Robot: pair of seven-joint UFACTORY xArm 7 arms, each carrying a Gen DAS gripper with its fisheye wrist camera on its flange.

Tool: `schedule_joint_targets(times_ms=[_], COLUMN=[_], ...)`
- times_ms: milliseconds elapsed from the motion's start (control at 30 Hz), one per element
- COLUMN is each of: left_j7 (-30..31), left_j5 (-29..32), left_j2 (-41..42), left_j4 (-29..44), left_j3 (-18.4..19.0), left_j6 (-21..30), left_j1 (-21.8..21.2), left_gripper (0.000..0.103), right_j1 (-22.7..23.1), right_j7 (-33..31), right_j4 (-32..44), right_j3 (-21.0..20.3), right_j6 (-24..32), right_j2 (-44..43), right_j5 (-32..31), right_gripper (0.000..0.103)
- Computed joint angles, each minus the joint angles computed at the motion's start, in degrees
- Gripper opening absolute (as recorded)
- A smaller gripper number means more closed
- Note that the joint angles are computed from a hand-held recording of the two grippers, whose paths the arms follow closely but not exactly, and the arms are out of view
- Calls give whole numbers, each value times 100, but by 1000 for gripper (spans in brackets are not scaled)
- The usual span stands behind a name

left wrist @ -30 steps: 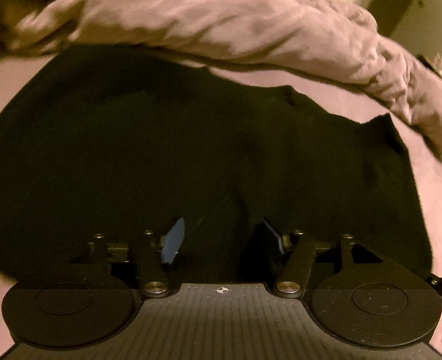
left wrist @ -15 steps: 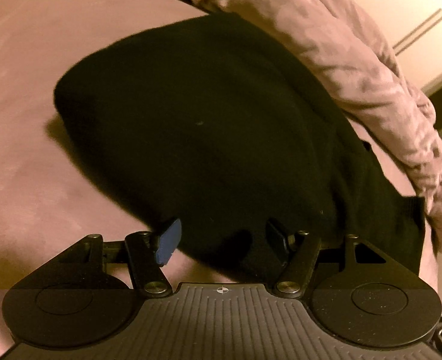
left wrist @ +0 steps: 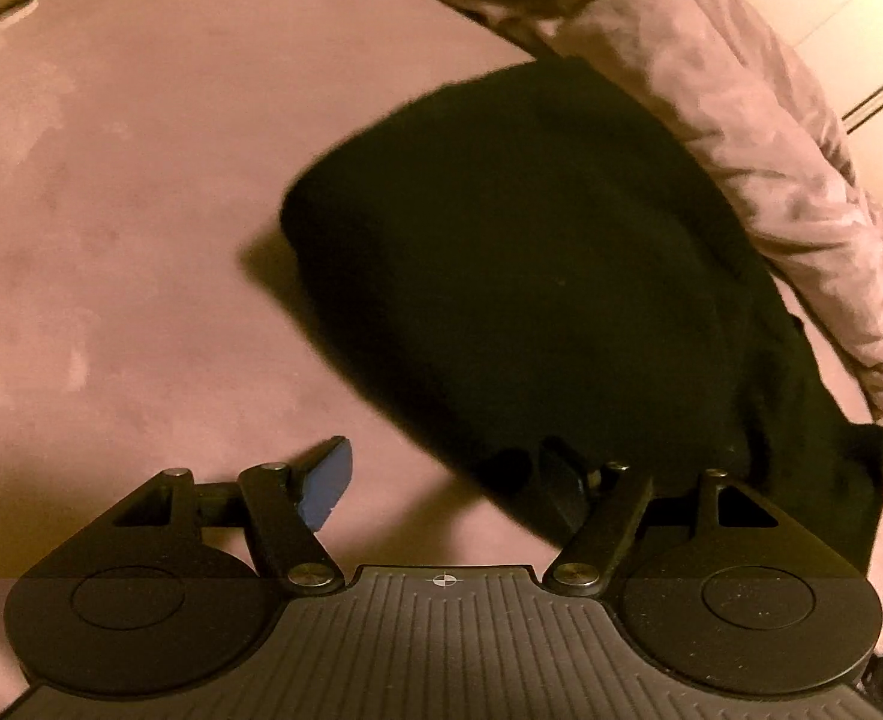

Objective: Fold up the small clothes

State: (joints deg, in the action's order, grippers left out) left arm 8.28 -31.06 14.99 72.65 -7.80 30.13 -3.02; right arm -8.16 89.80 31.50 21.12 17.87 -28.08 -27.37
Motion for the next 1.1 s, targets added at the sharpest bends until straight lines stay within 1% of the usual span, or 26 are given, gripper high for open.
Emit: schedule_joint_targets(times_ms=[100, 167, 200, 233, 300, 400, 433, 500, 567, 667, 700, 867, 967, 1033, 1100], left_j7=[131, 233, 243, 160, 135, -214, -298, -523, -628, -704, -732, -790, -809, -811, -726], left_j5=[349, 541, 648, 816, 1095, 1920, 2191, 2682, 2934, 3041, 3053, 3098, 3129, 3141, 3017], left_j2=[-26, 23, 98, 205, 503, 925, 1036, 1179, 1262, 1256, 1240, 1341, 1384, 1412, 1441], left_j4=[107, 230, 343, 498, 906, 1500, 1638, 1825, 1919, 1883, 1871, 2025, 2078, 2118, 2178], left_j3=[24, -4, -16, -1, -30, 135, 187, 314, 331, 295, 284, 253, 252, 251, 188], left_j6=[-138, -305, -353, -350, -212, 113, 161, 260, 304, 335, 352, 469, 491, 519, 580], left_j1=[-95, -174, -228, -309, -422, -798, -924, -1149, -1231, -1212, -1204, -1184, -1189, -1188, -1094], left_gripper=[75, 77, 79, 79, 80, 80, 83, 87, 90, 92, 93, 95, 95, 97, 97], right_j1=[-207, -271, -275, -286, -277, -236, -195, -109, 36, 189, 241, 607, 789, 919, 1052], right_j7=[-165, -280, -367, -400, -419, -323, -351, -156, -389, -359, -330, -410, -335, -420, -530], right_j4=[521, 993, 1226, 1428, 1738, 2057, 2097, 2200, 2255, 2172, 2148, 2201, 2122, 2052, 1987], right_j3=[169, 242, 242, 237, 174, 17, -59, -176, -308, -569, -654, -967, -1195, -1344, -1476], right_j6=[10, 248, 348, 429, 484, 561, 596, 604, 681, 454, 390, 477, 358, 330, 396], right_j2=[560, 1005, 1232, 1434, 1788, 2310, 2448, 2652, 2696, 2666, 2662, 2713, 2657, 2576, 2473], right_j5=[-461, -944, -1182, -1421, -1842, -2454, -2572, -3211, -3295, -3341, -3383, -3552, -3695, -3636, -3499], right_gripper=[36, 35, 35, 35, 35, 34, 34, 34, 35, 35, 35, 35, 36, 36, 35])
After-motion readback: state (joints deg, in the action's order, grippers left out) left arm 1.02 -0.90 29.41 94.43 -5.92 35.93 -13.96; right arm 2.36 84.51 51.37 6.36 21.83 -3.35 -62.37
